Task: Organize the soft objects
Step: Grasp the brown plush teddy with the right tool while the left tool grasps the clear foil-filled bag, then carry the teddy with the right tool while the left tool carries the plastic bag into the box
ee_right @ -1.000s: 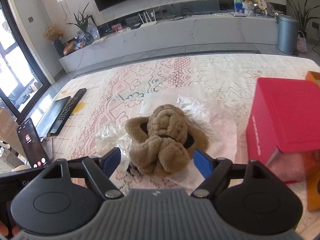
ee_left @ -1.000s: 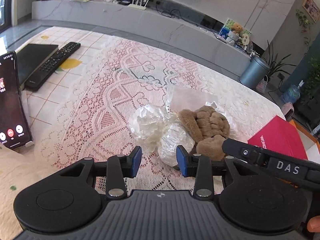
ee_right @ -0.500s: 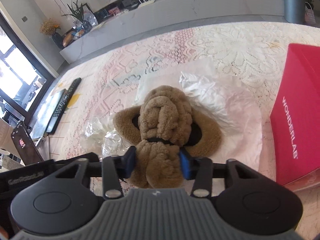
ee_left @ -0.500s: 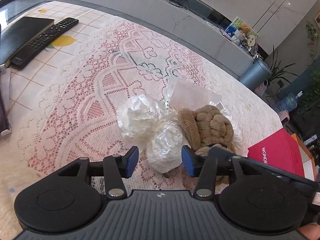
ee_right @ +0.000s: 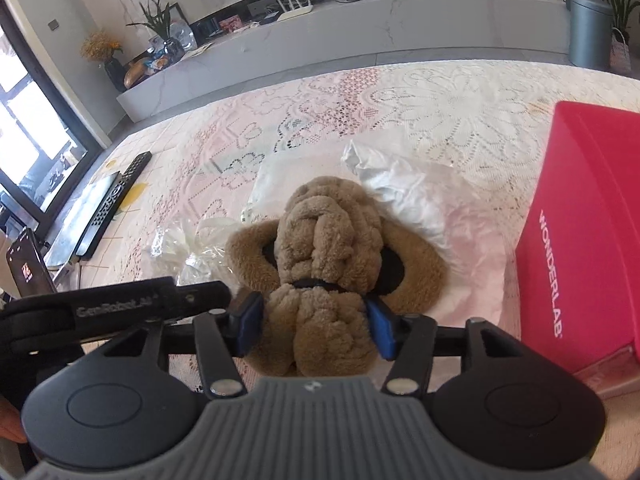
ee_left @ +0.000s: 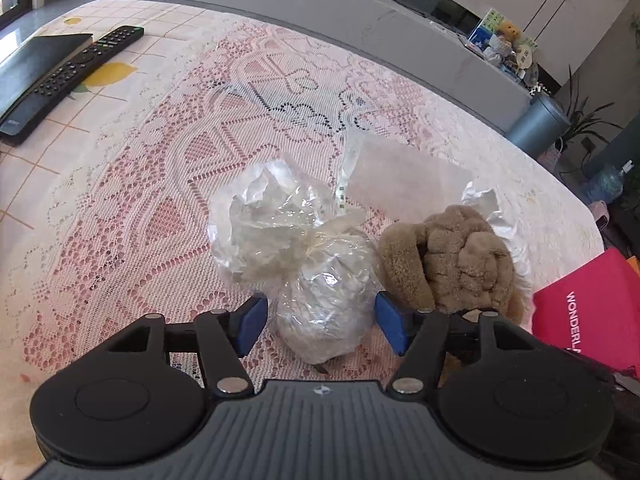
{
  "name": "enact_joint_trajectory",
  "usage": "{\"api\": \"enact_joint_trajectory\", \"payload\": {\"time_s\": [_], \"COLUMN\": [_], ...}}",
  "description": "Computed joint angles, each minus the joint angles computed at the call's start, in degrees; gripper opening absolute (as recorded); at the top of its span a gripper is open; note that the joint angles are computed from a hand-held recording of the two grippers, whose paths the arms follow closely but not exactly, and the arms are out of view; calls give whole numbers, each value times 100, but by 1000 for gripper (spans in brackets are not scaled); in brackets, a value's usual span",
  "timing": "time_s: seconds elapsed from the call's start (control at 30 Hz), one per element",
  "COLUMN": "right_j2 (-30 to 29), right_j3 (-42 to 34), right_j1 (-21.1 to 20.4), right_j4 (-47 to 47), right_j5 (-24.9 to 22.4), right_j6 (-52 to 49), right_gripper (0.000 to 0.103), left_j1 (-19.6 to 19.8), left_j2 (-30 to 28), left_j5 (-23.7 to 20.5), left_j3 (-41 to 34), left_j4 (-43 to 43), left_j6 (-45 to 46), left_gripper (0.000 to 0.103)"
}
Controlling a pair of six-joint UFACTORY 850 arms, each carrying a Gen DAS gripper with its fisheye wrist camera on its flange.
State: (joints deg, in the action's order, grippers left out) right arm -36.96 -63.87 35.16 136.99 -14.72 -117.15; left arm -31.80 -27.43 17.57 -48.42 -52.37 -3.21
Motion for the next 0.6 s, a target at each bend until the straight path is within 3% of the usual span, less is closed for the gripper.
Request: {"api": "enact_joint_trajectory", "payload": {"time_s": [0.13, 0.2, 0.4, 0.6], "right_j2": [-44, -81, -45, 212], "right_j3": [-14, -37, 37, 303], "right_j1": [8, 23, 86, 86], "right_j4": [-16, -49, 886, 1470], "right_j5": [-21, -5, 3, -307], "right_j6": [-54, -67, -1098, -1720], "right_gripper": [61, 61, 44, 41], "left_j1": [54, 39, -118, -263], "left_j2": [-37, -53, -37, 219], "left_j5": [27, 85, 316, 680], "left_j3": [24, 31, 14, 212], "left_j4": [538, 620, -106, -699], "left_j6": [-592, -636, 224, 642], "left_gripper": [70, 61, 44, 42]}}
